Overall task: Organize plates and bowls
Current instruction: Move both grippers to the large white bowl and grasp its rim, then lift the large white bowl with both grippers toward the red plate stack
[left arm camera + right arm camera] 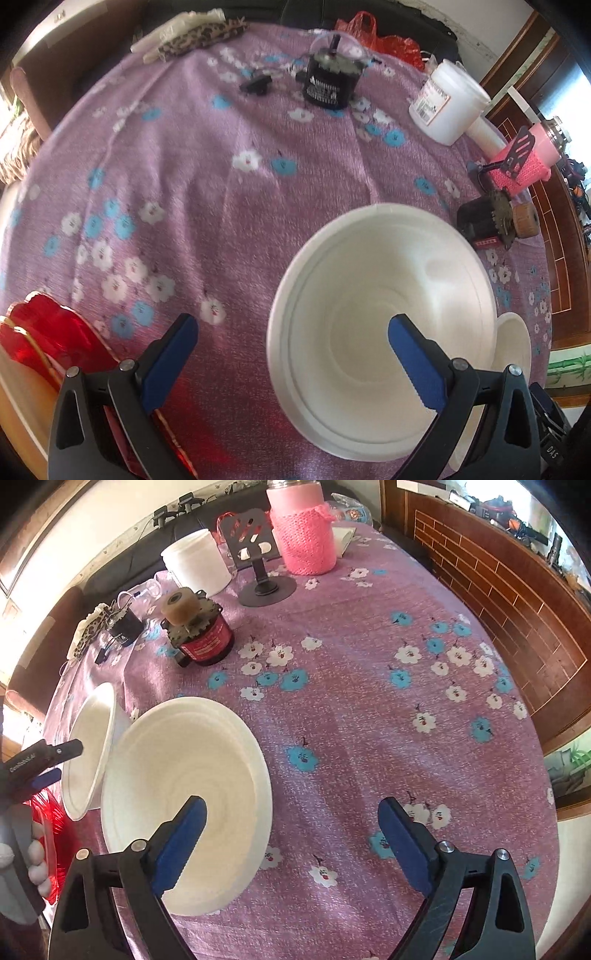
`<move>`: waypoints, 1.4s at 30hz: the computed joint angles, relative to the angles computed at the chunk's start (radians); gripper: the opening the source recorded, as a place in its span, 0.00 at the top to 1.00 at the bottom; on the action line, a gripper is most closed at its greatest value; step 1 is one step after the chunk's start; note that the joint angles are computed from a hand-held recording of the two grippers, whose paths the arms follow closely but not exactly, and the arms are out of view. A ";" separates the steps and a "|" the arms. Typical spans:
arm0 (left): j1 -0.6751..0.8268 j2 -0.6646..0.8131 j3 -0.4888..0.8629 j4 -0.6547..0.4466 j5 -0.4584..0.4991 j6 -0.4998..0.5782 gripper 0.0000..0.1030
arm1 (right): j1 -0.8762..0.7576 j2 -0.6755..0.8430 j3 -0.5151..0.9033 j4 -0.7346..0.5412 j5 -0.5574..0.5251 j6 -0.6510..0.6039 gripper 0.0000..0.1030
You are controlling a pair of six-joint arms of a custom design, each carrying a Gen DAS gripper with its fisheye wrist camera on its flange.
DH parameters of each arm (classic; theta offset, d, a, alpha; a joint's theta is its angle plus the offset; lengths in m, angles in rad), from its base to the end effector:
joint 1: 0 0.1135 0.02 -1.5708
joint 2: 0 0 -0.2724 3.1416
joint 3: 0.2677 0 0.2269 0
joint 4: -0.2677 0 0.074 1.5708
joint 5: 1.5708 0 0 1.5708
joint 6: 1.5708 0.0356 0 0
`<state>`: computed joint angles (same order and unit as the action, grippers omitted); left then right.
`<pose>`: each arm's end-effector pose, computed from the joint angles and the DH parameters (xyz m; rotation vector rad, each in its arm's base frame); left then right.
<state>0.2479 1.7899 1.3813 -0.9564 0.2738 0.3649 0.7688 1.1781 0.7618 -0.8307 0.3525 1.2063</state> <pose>0.3184 0.0707 0.2415 0.2071 2.8430 -0.2856 0.1338 0.1124 0.2297 0.6554 2.5901 0.1021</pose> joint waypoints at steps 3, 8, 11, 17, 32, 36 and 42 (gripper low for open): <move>-0.008 0.020 0.017 -0.042 0.009 0.016 0.34 | -0.013 0.014 -0.008 0.029 -0.018 -0.012 0.08; -0.022 0.020 -0.007 -0.040 -0.010 0.019 0.69 | -0.026 0.030 -0.013 0.059 -0.035 -0.028 0.11; -0.012 0.014 -0.008 -0.035 0.000 0.015 0.87 | -0.028 0.034 -0.014 0.065 -0.036 -0.030 0.11; 0.001 0.004 0.004 -0.042 0.022 0.017 0.88 | -0.055 0.038 -0.029 0.093 -0.062 -0.041 0.24; 0.025 0.005 -0.053 -0.019 0.022 0.005 0.70 | 0.074 0.177 0.376 -0.118 0.173 -0.192 0.29; 0.036 -0.001 -0.060 -0.024 0.041 0.006 0.70 | -0.092 0.411 0.551 -0.021 -0.038 -0.457 0.29; 0.041 0.012 -0.047 -0.038 0.064 0.003 0.88 | -0.165 0.671 0.723 -0.040 -0.153 -0.578 0.29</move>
<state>0.2890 1.8022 1.3343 -0.9943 0.3375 0.3682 0.6035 1.8487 1.4845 -0.8710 0.1994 0.6282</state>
